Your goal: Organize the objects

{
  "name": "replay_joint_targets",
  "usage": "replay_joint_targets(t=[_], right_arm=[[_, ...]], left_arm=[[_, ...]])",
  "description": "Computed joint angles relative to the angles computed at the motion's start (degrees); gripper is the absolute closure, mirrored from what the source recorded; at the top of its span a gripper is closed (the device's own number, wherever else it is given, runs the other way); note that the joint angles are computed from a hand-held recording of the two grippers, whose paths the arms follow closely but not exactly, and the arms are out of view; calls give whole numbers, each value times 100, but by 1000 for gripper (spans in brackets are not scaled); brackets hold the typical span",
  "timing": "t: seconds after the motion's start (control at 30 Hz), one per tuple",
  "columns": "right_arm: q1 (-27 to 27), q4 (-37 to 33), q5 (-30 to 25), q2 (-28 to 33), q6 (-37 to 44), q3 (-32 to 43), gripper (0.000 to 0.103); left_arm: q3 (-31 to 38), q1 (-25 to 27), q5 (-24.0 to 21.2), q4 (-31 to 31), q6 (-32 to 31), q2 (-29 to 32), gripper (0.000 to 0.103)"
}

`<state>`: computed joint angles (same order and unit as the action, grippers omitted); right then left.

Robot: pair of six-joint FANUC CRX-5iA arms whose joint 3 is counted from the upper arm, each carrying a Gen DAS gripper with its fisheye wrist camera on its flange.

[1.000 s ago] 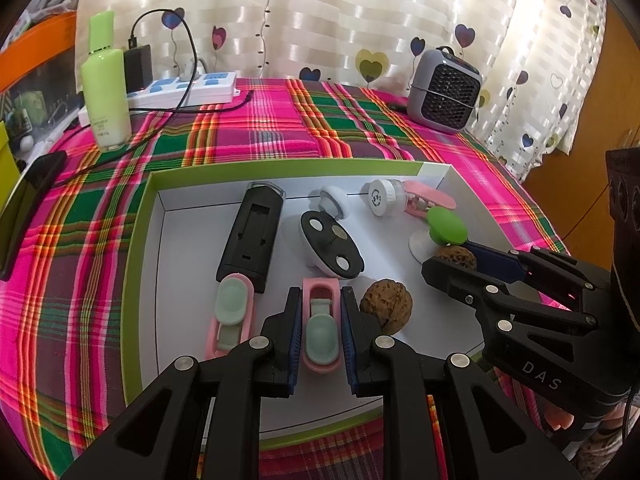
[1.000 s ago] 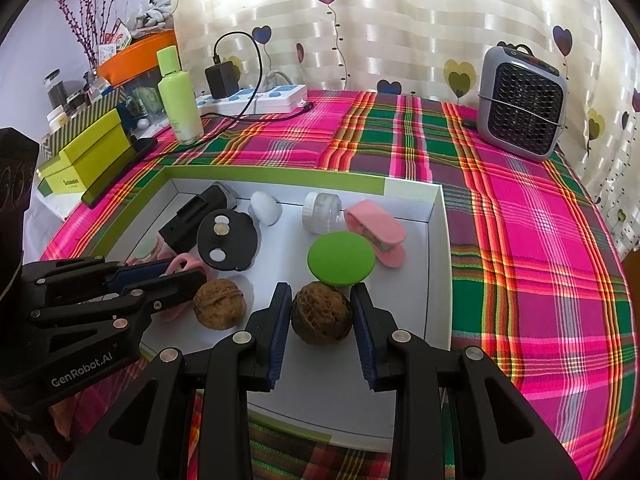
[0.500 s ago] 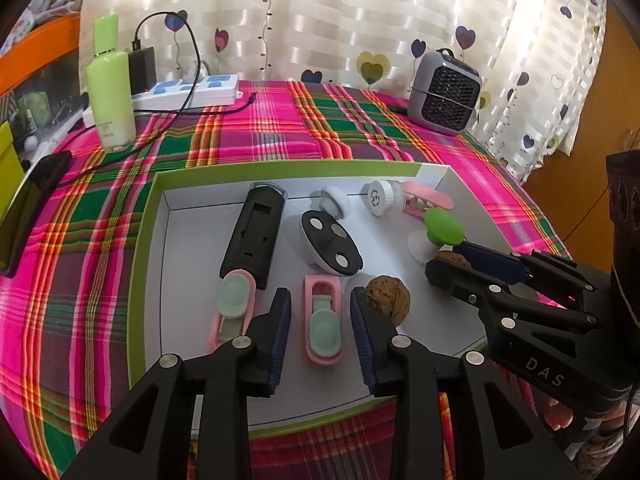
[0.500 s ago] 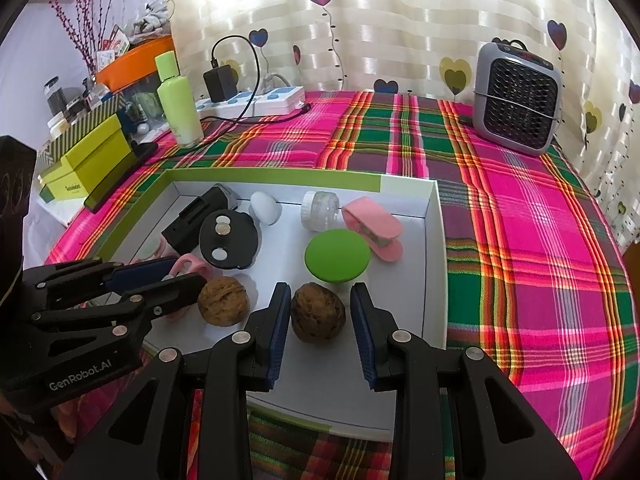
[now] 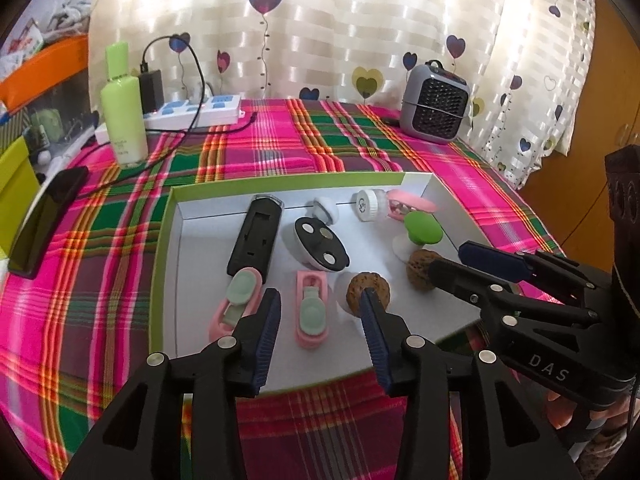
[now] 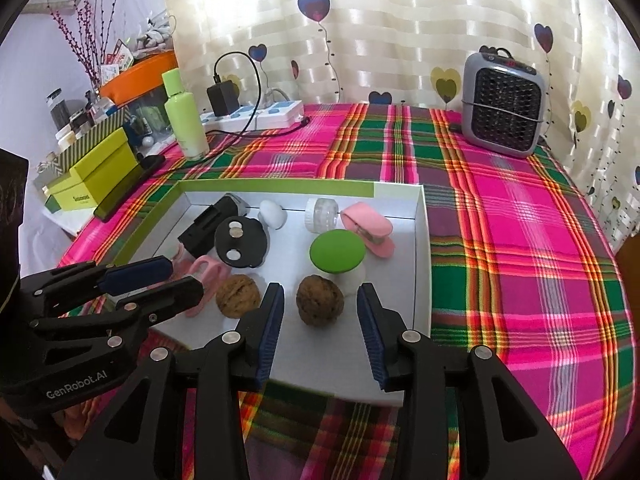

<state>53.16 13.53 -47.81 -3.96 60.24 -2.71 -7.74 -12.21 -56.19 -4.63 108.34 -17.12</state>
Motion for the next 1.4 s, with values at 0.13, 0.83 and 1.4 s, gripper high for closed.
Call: replay_joint_targets(t=[0.13,0.83,1.4], right_arm=[[76,68,30,-166,-96,-134,58],[660,788,11,-920,-1076,-985,58],[725,555,-466,-773,-1026,-928,57]], left_arm=[[-23,-88,-30,-91,152,-117,63],[-219,-751,-409,-763,973,-697,62],[-249,-865,-770,-883,1277,-463,62]])
